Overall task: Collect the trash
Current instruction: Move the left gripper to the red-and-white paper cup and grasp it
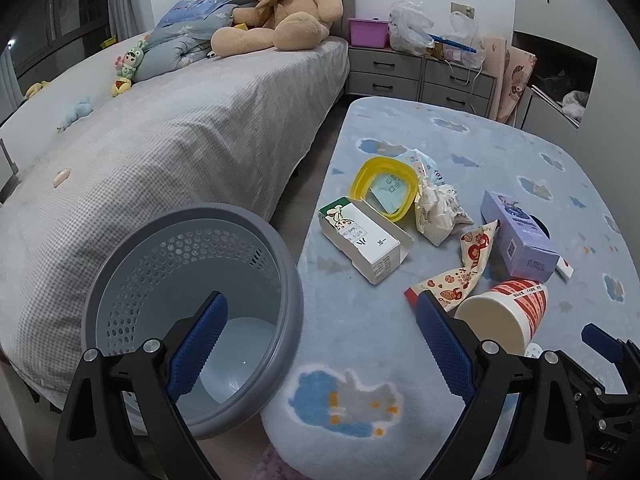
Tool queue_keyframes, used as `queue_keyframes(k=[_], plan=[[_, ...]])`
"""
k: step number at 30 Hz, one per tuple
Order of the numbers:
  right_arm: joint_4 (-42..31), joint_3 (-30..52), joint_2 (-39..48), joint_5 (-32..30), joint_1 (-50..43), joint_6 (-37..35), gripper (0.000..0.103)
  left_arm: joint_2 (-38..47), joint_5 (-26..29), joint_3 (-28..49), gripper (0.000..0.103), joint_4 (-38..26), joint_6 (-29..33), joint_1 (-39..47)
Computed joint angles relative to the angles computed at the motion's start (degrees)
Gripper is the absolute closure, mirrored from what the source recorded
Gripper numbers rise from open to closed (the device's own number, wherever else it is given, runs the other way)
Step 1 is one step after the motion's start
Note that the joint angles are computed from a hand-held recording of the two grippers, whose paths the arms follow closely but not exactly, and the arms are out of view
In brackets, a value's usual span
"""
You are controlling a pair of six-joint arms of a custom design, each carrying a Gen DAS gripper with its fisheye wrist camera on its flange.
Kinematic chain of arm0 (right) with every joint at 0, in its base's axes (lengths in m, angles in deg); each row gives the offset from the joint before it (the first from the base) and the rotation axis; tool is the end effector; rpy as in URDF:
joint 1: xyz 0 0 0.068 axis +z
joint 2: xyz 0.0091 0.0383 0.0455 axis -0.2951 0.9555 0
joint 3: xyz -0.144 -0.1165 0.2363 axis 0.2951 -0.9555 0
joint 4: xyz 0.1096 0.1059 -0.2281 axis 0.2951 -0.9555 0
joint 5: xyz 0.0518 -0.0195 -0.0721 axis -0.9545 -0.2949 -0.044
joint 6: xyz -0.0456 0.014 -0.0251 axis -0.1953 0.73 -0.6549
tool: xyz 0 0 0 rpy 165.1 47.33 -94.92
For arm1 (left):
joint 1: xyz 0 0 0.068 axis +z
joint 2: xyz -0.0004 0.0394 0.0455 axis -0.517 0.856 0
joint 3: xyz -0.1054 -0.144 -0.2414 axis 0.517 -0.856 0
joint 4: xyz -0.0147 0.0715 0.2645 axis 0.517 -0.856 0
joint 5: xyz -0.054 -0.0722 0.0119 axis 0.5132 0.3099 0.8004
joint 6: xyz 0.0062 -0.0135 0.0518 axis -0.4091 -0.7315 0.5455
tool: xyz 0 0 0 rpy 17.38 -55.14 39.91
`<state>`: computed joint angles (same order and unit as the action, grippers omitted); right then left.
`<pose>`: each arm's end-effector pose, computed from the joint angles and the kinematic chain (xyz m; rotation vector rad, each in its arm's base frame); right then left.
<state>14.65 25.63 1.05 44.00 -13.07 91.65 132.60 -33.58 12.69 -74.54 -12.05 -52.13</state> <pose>0.1432 0.0134 0.1204 0.2603 2.4146 0.2847 0.2254 -0.0804 0.1600 0.2403 2.4386 -0.0160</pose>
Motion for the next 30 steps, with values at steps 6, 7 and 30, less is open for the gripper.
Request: queue_keyframes(k=[6, 7, 30], plan=[[4.6, -0.4, 6.9, 2.1, 2.3, -0.8, 0.006, 1.8, 0.0, 0.3, 0.012, 1.3, 0.3, 1.7], [4.8, -0.8, 7.3, 2.6, 2.2, -0.9, 0.006, 2.5, 0.3, 0.4, 0.012, 1.6, 0.3, 1.9], [19.4, -4.4, 20.5, 4.7, -1.1, -5.4, 0.064, 5.1, 4.9, -0.6, 0.012, 1.5, -0.8, -5.1]])
